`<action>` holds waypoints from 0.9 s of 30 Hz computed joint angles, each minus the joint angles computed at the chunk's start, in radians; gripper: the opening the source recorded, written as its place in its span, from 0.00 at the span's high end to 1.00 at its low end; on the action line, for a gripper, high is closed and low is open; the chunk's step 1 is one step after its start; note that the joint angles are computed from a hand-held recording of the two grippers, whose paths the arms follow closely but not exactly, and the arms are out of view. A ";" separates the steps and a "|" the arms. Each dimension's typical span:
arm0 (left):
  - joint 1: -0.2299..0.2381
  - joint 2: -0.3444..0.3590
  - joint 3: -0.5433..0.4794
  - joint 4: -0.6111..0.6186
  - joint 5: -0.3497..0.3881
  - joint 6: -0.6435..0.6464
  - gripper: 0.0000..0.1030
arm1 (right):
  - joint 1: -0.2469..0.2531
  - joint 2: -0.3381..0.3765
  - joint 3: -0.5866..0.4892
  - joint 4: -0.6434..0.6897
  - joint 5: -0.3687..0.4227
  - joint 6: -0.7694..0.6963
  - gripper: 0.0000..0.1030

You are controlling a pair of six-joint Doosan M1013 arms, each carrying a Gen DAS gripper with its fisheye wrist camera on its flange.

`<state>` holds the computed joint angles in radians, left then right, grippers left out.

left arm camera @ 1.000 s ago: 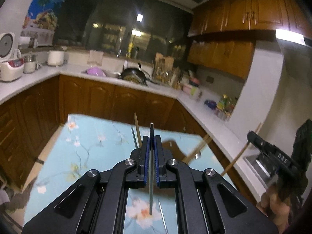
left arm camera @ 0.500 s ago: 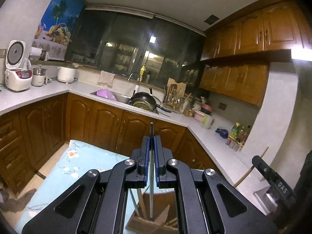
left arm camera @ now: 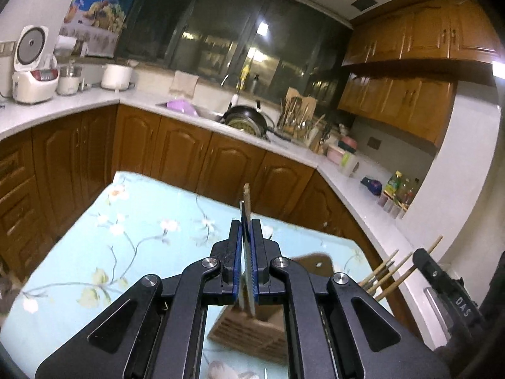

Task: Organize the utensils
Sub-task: 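Lower the utensils into the holder and open both grippers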

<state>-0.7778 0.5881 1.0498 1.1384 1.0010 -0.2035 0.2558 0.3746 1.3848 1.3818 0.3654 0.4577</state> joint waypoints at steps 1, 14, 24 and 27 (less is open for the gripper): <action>0.001 0.000 0.004 -0.009 -0.003 0.005 0.96 | -0.001 0.003 -0.002 -0.034 0.007 0.034 0.94; 0.004 0.008 -0.009 -0.070 -0.008 0.072 0.95 | 0.001 0.021 -0.016 -0.272 0.048 0.252 0.94; 0.012 0.011 -0.018 -0.113 -0.003 0.100 0.93 | 0.004 0.020 -0.016 -0.278 0.048 0.264 0.91; 0.015 0.007 -0.016 -0.140 -0.005 0.112 0.91 | 0.004 0.021 -0.019 -0.298 0.058 0.289 0.88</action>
<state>-0.7625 0.5950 1.0336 0.9986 0.9962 -0.0919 0.2601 0.3957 1.3655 1.0840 0.4233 0.7462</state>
